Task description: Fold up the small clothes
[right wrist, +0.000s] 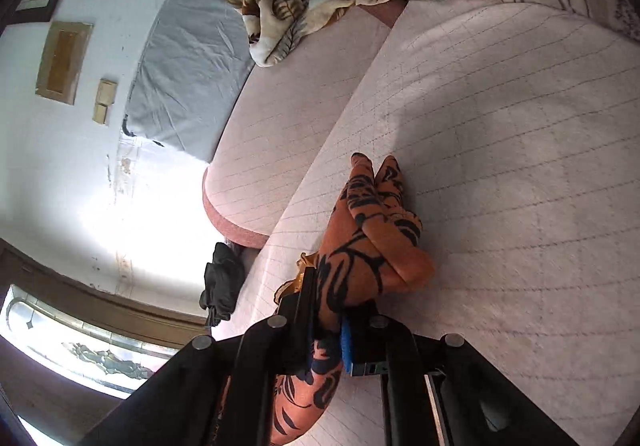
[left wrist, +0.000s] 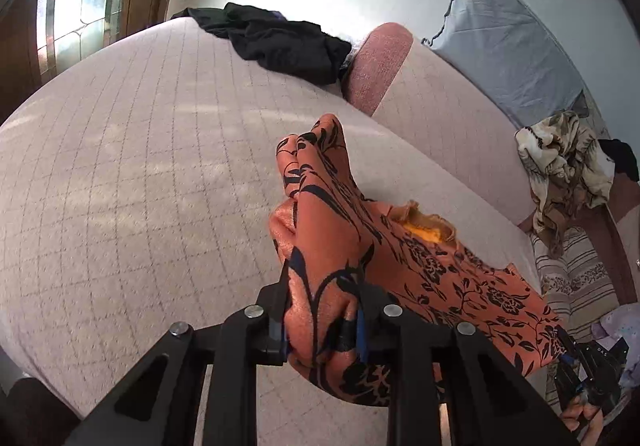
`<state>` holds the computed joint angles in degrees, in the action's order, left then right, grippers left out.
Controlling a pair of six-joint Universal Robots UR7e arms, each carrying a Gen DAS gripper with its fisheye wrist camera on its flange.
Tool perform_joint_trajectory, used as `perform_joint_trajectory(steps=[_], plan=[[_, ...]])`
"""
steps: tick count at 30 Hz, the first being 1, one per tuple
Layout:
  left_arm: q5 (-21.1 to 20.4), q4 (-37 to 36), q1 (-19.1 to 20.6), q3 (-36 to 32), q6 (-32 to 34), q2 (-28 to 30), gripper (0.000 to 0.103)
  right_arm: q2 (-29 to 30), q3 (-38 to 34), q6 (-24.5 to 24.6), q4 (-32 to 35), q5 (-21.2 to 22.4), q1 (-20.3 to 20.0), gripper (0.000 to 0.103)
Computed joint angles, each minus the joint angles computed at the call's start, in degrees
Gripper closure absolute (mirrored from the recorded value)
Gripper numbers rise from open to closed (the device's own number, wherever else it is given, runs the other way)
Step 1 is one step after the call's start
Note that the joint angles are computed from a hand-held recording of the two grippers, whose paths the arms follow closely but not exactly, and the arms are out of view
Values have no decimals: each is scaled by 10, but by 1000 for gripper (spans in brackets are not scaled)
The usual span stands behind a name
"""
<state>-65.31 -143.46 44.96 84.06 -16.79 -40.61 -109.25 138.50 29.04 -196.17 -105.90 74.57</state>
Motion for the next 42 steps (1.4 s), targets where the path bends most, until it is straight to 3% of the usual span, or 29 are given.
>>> perform_joint_trajectory(steps=[1, 2, 4, 6, 7, 9, 11, 13, 15, 18, 21, 22, 24, 26, 28, 32, 34, 38, 40, 42], plan=[[16, 11, 6, 18, 9, 0, 62, -8, 18, -10, 11, -23, 3, 90], [37, 43, 15, 23, 13, 7, 46, -13, 39, -12, 24, -30, -8, 87], [33, 64, 36, 33, 2, 5, 46, -42, 85, 6, 89, 13, -79, 63], [48, 37, 33, 49, -1, -17, 43, -93, 127, 6, 94, 67, -128, 65], [72, 37, 27, 46, 1, -21, 43, -102, 137, -9, 78, 58, -125, 62], [91, 4, 22, 39, 28, -25, 43, -115, 122, -32, 86, -13, -82, 46], [96, -5, 16, 24, 59, -20, 43, -112, 87, -75, 89, -45, -54, 46], [82, -15, 13, 10, 96, -11, 43, -79, 23, -133, 130, -72, -27, 43], [65, -17, 9, -16, 126, 13, 43, -40, -43, -186, 181, -45, -35, 43], [54, -42, 0, -43, 163, 51, 43, 50, -142, -247, 236, -81, -31, 43], [42, -54, 3, -71, 182, 85, 40, 115, -225, -294, 312, -63, -47, 45], [51, -48, 6, -86, 186, 102, 39, 136, -252, -301, 348, -67, -52, 48], [116, 13, 11, -136, 167, 145, 39, 184, -291, -305, 369, -141, -56, 56], [136, 50, 24, -171, 162, 172, 33, 197, -298, -273, 322, -187, -62, 45], [139, 40, 27, -175, 158, 172, 28, 188, -289, -235, 284, -215, -62, 41], [151, 31, 23, -154, 133, 147, 28, 118, -215, -255, 239, -153, -49, 41], [139, 7, 19, -126, 133, 126, 28, 65, -157, -238, 229, -84, -44, 41], [150, -15, 1, -64, 140, 83, 28, -23, -23, -155, 163, 9, -24, 35], [156, -10, -7, -35, 120, 61, 28, -53, 40, -104, 142, 63, -34, 34], [135, -15, -13, 1, 104, 34, 28, -68, 84, -57, 136, 118, -52, 33]])
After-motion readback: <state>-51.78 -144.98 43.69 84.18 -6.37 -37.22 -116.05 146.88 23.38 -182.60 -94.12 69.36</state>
